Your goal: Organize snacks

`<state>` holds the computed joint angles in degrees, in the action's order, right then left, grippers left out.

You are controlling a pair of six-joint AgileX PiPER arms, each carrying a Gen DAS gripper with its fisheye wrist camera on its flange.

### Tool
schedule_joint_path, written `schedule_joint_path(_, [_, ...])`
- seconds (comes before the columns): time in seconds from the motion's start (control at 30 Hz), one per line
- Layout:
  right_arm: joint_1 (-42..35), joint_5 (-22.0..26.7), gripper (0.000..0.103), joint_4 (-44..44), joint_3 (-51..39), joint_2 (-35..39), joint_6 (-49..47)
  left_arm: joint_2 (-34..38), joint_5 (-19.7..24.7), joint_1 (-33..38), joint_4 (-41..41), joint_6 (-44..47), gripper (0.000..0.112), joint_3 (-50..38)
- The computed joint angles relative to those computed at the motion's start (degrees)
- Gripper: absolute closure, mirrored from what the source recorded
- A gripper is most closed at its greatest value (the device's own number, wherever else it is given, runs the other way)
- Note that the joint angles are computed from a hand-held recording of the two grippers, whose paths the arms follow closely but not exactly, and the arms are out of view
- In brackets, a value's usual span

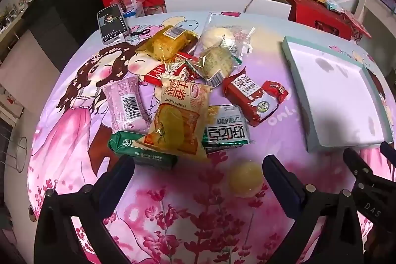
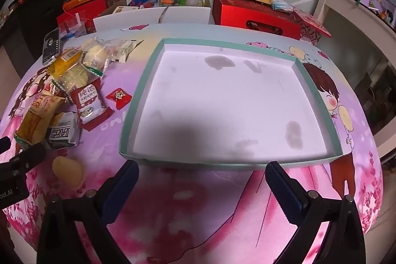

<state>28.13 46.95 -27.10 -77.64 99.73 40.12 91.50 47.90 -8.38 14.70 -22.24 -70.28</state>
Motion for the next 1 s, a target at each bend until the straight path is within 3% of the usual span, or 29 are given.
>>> schedule_joint_path(0.27, [-0.71, 0.03, 0.000, 1.38, -0.55, 0.51, -1.20, -0.41, 0.65, -1.84, 2.63, -3.79, 0.009, 0.67])
schedule_joint_path(1.0, [-1.56, -1.25, 0.000, 2.10, -0.73, 1.71, -0.30, 0.03, -3.07, 2.55, -6.13, 4.13, 0.009, 1.10])
